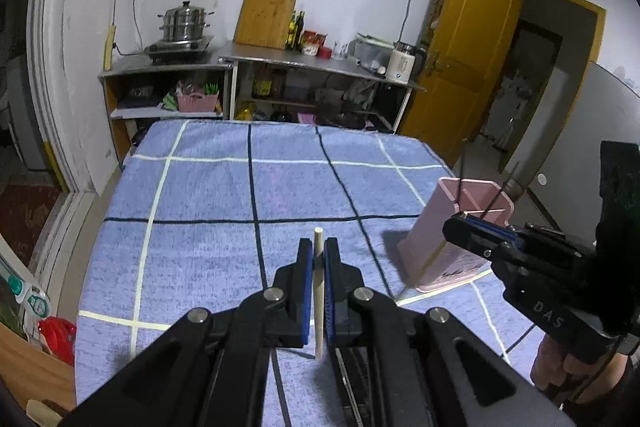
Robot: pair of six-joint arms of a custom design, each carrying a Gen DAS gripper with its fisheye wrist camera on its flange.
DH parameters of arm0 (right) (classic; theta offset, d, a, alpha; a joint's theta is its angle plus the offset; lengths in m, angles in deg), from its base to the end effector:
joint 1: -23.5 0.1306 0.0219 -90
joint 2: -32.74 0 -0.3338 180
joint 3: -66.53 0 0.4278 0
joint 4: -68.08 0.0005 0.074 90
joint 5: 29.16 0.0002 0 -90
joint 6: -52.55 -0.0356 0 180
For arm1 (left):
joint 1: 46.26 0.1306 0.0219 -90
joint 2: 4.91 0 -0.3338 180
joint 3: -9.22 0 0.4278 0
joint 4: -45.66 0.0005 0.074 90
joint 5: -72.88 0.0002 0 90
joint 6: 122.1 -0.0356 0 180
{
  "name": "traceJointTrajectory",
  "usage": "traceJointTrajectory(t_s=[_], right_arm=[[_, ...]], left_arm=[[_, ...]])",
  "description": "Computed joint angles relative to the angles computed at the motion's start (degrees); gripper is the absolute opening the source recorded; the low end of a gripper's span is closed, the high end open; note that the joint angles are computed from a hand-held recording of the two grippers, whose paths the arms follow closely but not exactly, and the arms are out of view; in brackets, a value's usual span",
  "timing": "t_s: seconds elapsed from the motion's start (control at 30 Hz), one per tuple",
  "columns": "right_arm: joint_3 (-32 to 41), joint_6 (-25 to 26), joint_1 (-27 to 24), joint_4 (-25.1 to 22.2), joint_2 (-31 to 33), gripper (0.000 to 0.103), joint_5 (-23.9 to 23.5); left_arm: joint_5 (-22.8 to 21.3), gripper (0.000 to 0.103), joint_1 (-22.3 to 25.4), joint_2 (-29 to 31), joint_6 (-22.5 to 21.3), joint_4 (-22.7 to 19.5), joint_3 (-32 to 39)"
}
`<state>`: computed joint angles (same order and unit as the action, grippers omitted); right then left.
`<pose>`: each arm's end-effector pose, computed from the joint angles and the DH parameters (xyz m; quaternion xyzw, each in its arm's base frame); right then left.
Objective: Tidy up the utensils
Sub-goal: 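Carry the left tool's wooden chopstick over the basket and lower while the right tool does likewise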
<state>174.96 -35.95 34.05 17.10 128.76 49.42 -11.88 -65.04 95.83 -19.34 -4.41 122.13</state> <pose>0.5491 0.1089 0.4864 -0.1370 0.8870 0.1234 0.4233 0.5560 -0.1930 0.4813 0.0672 0.8952 -0.1587 0.4110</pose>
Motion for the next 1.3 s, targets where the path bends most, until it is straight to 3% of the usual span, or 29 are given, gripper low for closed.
traceJointTrajectory(t_s=[0.4, 0.73, 1.0, 1.3], right_arm=[[-3.17, -0.94, -2.46, 0.93, -5.17, 0.005, -0.28], [-5.41, -1.43, -6.57, 0.75, -8.90, 0.005, 0.45], [-3.08, -2.16, -10.23, 0.79, -9.27, 0.005, 1.22], [3.39, -3.42, -12.76, 2.71, -5.93, 0.005, 1.70]], left_arm=[[2.16, 0.006, -1.71, 0.53, -0.69, -0.58, 4.10], [6.18, 0.006, -5.92, 6.15, -1.03, -3.10, 11.33], [7.99, 0.006, -8.10, 14.35, -2.13, -6.72, 25.50], [7.36, 0.006, -9.12, 27.20, -2.79, -12.19, 48.02]])
